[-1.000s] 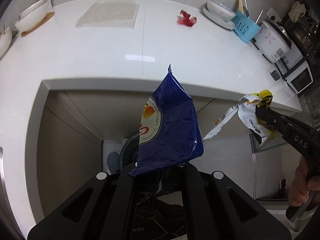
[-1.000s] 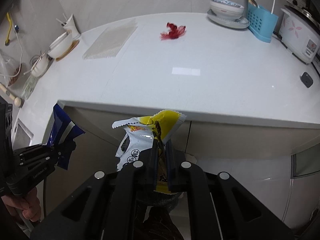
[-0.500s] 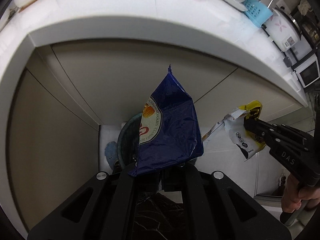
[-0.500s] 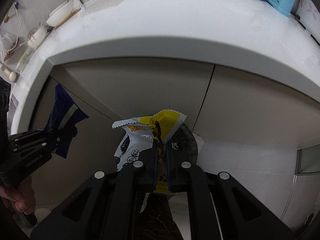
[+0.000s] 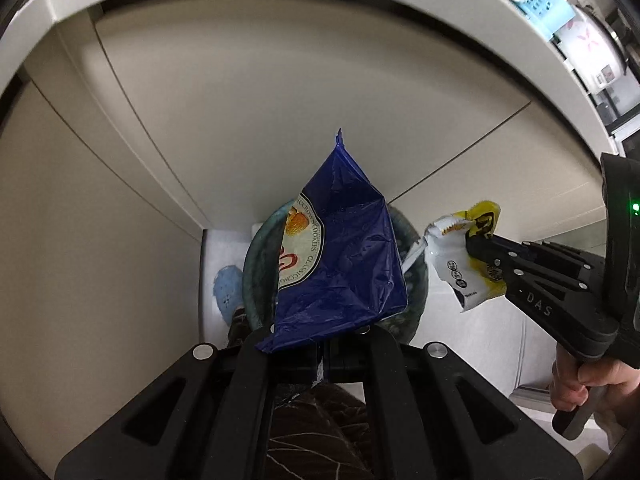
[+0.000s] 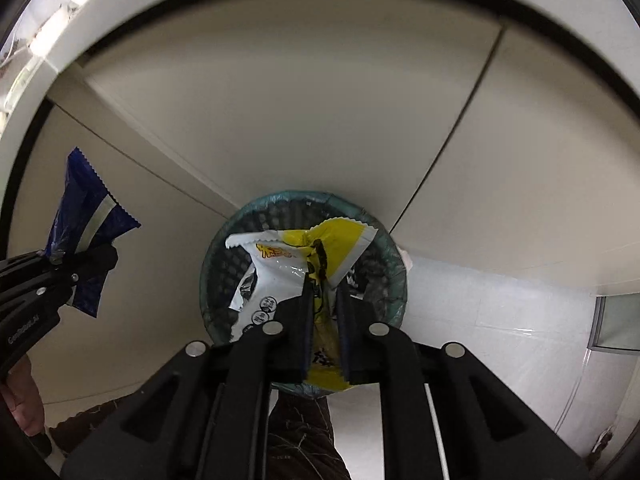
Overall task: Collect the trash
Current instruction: 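Open both grippers to drop the bag and wrapper into the wastebasket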
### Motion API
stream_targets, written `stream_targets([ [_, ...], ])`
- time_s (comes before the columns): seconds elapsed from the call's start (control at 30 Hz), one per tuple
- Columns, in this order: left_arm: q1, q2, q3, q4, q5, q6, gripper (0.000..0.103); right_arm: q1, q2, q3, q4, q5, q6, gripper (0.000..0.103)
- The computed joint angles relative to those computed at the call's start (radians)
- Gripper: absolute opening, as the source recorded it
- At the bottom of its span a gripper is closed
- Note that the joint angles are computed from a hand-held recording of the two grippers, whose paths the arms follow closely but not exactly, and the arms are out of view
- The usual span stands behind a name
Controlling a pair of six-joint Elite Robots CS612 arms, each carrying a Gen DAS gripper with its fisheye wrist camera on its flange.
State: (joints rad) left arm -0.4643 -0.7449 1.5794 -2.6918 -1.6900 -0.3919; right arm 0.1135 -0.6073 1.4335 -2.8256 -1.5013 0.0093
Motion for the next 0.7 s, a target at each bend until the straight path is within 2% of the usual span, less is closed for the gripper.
stream_targets([
  [0.2,0.000,-0.005,0.003,0.015,-0.001,-0.002,0.000,0.003,0.013,-0.009,0.013,0.002,-0.011,0.023],
  [0.3,-0.001,-0.006,-0.002,0.026,0.000,0.000,0.000,0.001,0.013,-0.007,0.004,0.006,-0.011,0.039],
  [0.37,0.001,-0.010,0.002,0.028,-0.004,0.001,0.000,0.001,0.012,-0.005,-0.003,0.009,-0.008,0.045],
  [0.6,-0.003,0.009,-0.010,0.045,-0.017,0.014,0.000,-0.009,-0.010,0.043,-0.090,-0.010,0.029,0.087],
  [0.7,-0.008,0.022,-0.022,0.053,-0.023,0.027,0.000,-0.018,-0.028,0.072,-0.142,-0.027,0.060,0.094],
])
